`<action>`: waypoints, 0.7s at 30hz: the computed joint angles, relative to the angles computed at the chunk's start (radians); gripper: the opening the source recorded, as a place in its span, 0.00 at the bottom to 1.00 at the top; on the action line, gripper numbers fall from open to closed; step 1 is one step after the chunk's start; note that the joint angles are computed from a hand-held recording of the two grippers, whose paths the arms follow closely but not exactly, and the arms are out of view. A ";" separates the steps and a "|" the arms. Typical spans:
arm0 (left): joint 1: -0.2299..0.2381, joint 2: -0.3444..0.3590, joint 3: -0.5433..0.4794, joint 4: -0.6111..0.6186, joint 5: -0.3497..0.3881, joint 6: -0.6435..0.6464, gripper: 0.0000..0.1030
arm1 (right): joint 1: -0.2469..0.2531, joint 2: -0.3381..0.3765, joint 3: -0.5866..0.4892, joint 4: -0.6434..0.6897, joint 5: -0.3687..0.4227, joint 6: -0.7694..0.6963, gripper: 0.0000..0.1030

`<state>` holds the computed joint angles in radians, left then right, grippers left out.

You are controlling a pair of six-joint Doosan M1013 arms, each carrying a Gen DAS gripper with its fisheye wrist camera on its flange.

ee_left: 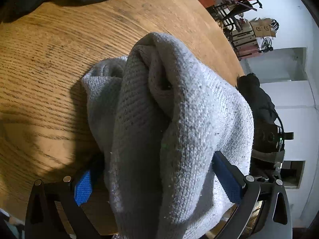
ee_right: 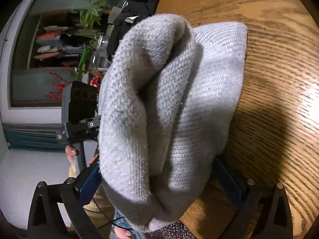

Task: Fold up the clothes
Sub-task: 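Hold the blanket bundle with both grippers and lift it off the table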

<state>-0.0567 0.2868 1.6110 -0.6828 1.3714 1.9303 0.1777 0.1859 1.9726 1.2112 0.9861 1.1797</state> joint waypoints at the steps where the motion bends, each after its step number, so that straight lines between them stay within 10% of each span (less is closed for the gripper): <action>1: -0.009 -0.003 0.004 0.001 -0.021 -0.004 1.00 | 0.002 0.003 -0.002 0.005 -0.001 -0.007 1.00; 14: -0.040 -0.069 0.070 0.041 -0.174 -0.010 1.00 | 0.011 0.029 -0.041 -0.009 0.008 0.004 1.00; 21: -0.077 -0.170 0.159 0.099 -0.370 0.046 0.76 | 0.059 -0.040 0.015 0.044 -0.187 -0.044 0.91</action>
